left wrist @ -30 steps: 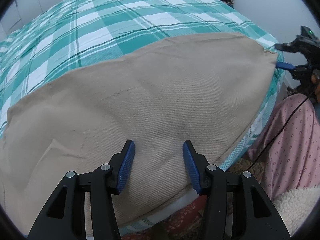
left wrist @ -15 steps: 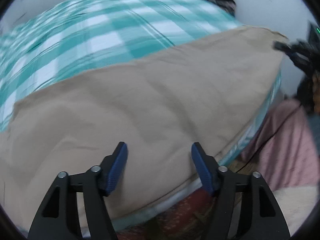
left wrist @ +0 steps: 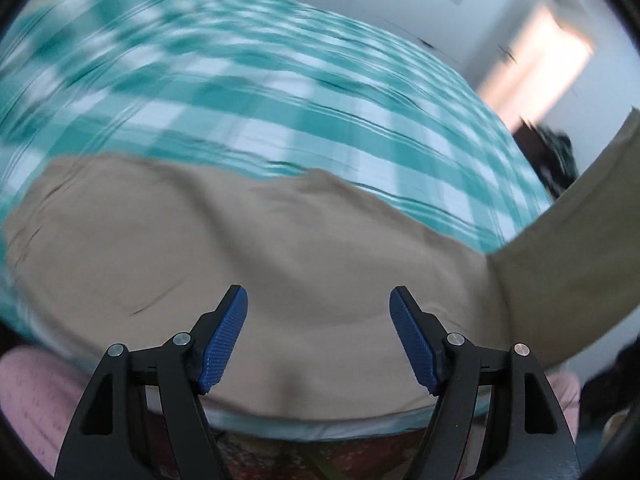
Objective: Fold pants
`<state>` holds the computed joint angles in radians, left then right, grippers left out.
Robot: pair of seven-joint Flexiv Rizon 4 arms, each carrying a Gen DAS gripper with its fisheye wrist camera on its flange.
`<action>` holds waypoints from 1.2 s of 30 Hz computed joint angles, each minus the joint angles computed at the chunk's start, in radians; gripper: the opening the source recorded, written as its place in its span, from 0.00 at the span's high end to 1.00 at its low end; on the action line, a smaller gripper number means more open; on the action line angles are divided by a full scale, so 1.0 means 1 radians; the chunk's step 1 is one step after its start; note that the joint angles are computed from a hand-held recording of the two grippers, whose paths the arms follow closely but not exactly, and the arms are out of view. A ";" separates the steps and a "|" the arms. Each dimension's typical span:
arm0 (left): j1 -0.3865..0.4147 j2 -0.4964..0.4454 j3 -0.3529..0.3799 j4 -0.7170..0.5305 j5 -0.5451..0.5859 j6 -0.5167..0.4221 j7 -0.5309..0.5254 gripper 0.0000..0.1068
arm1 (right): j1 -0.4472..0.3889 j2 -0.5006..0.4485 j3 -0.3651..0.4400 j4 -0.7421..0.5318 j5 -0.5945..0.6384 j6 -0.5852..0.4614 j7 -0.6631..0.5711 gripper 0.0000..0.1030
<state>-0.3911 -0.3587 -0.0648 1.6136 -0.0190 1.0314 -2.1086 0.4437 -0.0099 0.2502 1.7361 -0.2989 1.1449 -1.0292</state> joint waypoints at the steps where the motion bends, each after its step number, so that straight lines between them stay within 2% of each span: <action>1: 0.004 0.018 0.008 0.028 -0.003 0.013 -0.015 0.29 | 0.019 -0.032 0.012 -0.029 0.024 -0.007 -0.026 0.91; 2: 0.007 0.041 0.020 0.063 -0.001 0.027 -0.036 0.29 | 0.039 -0.068 0.028 -0.064 0.086 -0.018 -0.077 0.87; 3: 0.010 0.055 0.027 0.084 0.004 0.035 -0.056 0.29 | 0.054 -0.117 0.056 -0.120 0.205 -0.036 -0.161 0.84; 5: 0.022 0.091 0.043 0.132 0.018 0.053 -0.094 0.29 | 0.048 -0.157 0.096 -0.176 0.386 -0.059 -0.267 0.63; 7: 0.032 0.131 0.059 0.180 0.043 0.068 -0.140 0.29 | 0.048 -0.156 0.092 -0.158 0.452 -0.001 -0.268 0.63; 9: 0.047 0.153 0.061 0.207 0.061 0.083 -0.175 0.29 | 0.048 -0.123 0.052 -0.089 0.410 0.053 -0.194 0.63; 11: 0.056 0.158 0.056 0.213 0.077 0.088 -0.207 0.29 | 0.047 -0.082 -0.007 0.004 0.255 0.073 -0.038 0.63; 13: 0.064 0.148 0.034 0.204 0.070 0.092 -0.197 0.29 | 0.023 -0.049 -0.040 0.089 0.095 0.030 0.074 0.63; 14: 0.066 0.133 0.018 0.188 0.060 0.093 -0.172 0.29 | 0.006 -0.037 -0.041 0.120 0.074 -0.002 0.086 0.64; 16: 0.063 0.089 -0.021 0.137 0.032 0.083 -0.095 0.29 | -0.020 -0.033 -0.027 0.156 0.140 -0.047 0.064 0.66; 18: 0.049 0.028 -0.063 0.066 -0.010 0.064 -0.001 0.28 | -0.027 -0.046 -0.011 0.199 0.194 -0.026 0.054 0.67; 20: 0.031 -0.050 -0.110 -0.029 -0.053 0.037 0.115 0.26 | -0.026 -0.070 -0.010 0.221 0.168 -0.001 0.058 0.67; 21: 0.004 -0.101 -0.114 -0.102 -0.039 0.000 0.161 0.25 | -0.018 -0.092 -0.013 0.231 0.131 0.007 0.076 0.67; 24: -0.077 -0.207 -0.072 -0.261 0.007 -0.120 0.210 0.25 | 0.001 -0.141 -0.023 0.251 0.064 -0.034 0.147 0.67; 27: -0.127 -0.254 -0.028 -0.315 0.031 -0.215 0.205 0.25 | 0.022 -0.144 -0.059 0.313 -0.077 0.030 0.293 0.67; 28: -0.135 -0.252 -0.016 -0.300 0.036 -0.226 0.191 0.25 | 0.019 -0.138 -0.057 0.318 -0.091 0.026 0.299 0.66; 30: -0.129 -0.230 -0.019 -0.237 0.034 -0.155 0.197 0.25 | 0.010 -0.140 -0.050 0.320 -0.099 0.026 0.289 0.66; 32: -0.128 -0.207 -0.011 -0.214 0.039 -0.139 0.195 0.25 | 0.007 -0.145 -0.052 0.327 -0.116 0.049 0.308 0.66; 34: -0.112 -0.190 -0.013 -0.190 0.024 -0.069 0.185 0.24 | 0.005 -0.147 -0.057 0.337 -0.134 0.067 0.334 0.66; 35: -0.120 -0.191 0.017 -0.202 0.050 -0.036 0.148 0.22 | 0.005 -0.146 -0.055 0.335 -0.136 0.063 0.339 0.66; 36: -0.149 -0.206 0.079 -0.248 0.105 -0.032 0.075 0.11 | 0.006 -0.146 -0.057 0.335 -0.146 0.062 0.348 0.66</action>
